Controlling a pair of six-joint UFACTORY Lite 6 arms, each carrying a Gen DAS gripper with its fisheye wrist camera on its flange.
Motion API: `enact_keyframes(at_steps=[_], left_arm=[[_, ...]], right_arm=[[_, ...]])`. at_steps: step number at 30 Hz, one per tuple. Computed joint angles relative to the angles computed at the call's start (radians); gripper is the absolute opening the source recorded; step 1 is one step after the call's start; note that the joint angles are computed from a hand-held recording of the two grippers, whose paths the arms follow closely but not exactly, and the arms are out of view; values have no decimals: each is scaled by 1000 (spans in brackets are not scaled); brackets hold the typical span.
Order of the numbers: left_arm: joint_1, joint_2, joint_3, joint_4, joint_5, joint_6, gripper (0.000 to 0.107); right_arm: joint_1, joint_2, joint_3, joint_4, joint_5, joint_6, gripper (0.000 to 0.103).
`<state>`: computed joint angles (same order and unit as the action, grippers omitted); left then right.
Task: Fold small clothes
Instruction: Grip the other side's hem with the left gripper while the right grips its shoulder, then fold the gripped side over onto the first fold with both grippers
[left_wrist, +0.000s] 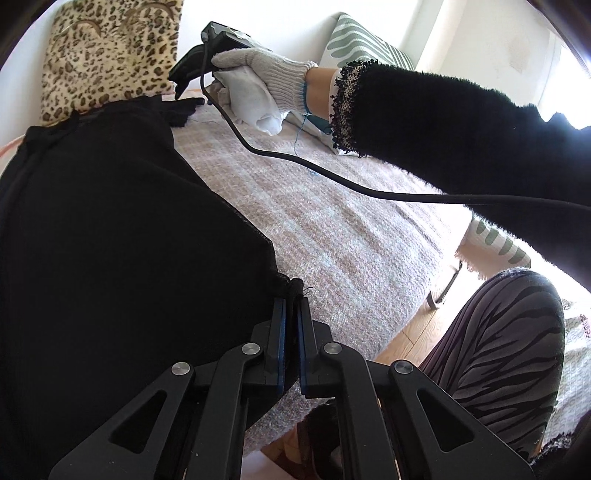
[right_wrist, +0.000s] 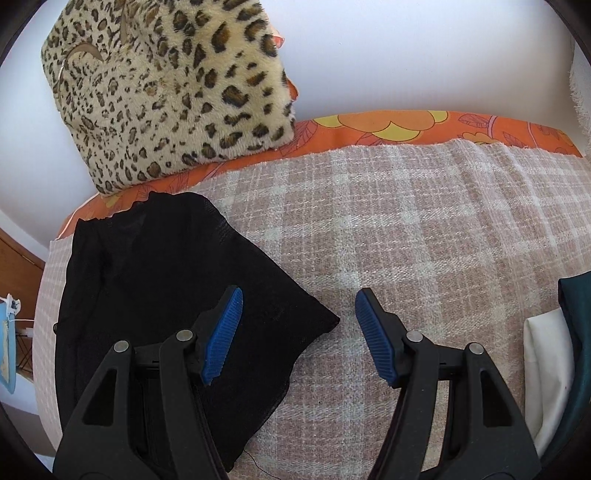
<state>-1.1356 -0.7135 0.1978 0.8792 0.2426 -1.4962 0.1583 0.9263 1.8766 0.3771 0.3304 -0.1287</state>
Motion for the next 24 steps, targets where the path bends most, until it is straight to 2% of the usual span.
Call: enact_keyframes(at_steps=[2,3,5,6,7,9,13,18,21,24], left_arm=[[6,-6,-5,11,-9,-17,4],[9,-11,-7,11,-13,-20,4],[19,-20,-9,11,-18,-24,4],[31,-29,-15,8,-27,-19,3],[36,-39,-17,-3,-27,-11,3],[48,-67,-28,-42,-32,26,3],[65,-135,-49,-182,-30,157,3],[63,-190,-68,-229,-12,193,3],[94,-231,-87,-375,-25,332,3],[103,-291,-100,-452,0,402,3]], right_arm=[[11,4,-1,-50,-16,51,66],[19,6,1,-93,-22,86,61],[38,9,11,-218,-21,187,41],[42,16,26,-220,-6,182,17],[43,27,50,-179,19,146,6],[56,17,52,-205,21,168,5],[96,-10,107,-470,55,390,4],[129,30,289,-597,175,478,4],[148,96,421,-625,270,488,4],[154,165,535,-626,348,498,4]])
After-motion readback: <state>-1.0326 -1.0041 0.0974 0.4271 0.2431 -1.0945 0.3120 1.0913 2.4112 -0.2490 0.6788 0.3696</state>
